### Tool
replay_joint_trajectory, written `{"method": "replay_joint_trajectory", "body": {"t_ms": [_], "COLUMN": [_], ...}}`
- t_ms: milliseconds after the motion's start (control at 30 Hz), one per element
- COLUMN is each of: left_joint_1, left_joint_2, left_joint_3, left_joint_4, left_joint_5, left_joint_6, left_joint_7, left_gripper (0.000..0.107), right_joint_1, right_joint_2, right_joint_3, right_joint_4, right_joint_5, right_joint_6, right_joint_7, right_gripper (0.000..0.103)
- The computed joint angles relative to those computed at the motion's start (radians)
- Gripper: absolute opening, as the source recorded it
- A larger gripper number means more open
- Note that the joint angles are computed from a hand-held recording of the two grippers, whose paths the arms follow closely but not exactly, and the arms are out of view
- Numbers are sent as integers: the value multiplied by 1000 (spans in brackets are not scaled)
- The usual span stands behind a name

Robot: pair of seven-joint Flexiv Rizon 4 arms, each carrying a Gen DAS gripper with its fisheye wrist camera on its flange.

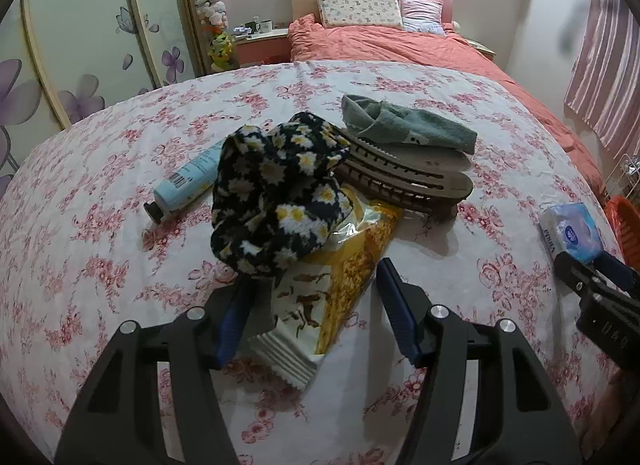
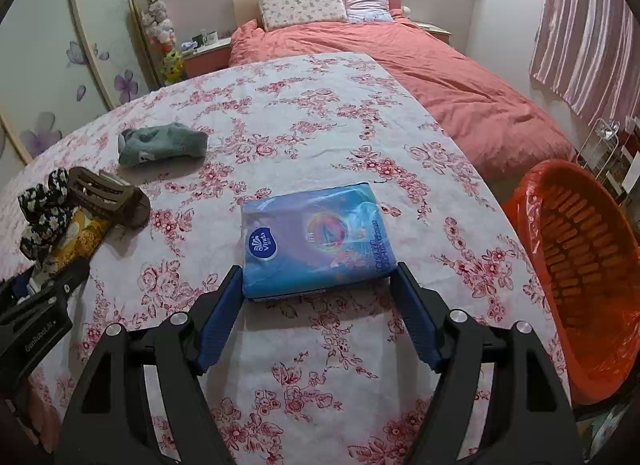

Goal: Collect trash
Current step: 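Grasp the blue tissue pack with the right tool while the left tool grasps the yellow snack bag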

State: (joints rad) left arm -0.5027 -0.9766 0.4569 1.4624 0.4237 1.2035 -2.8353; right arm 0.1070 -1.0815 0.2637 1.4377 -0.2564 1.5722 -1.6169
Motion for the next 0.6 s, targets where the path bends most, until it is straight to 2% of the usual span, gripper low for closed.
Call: {"method": "replay_joint_trajectory", "body": {"t_ms": [600], "left_joint_1": [2], "left_joint_2": [-3], "left_joint_3": [8], "left_joint_4": [14], "left_joint_5": [-23], "left_joint_6": [31], "left_joint_7": [4], "left_gripper": [60], "right_joint_1": [9], "right_joint_2": [1], "right_joint_3": [-12], "right_joint_4": [-4], "right_joint_5": [0], "right_joint_6": [-5], "right_joint_7": [-9], "right_gripper": [75]}}
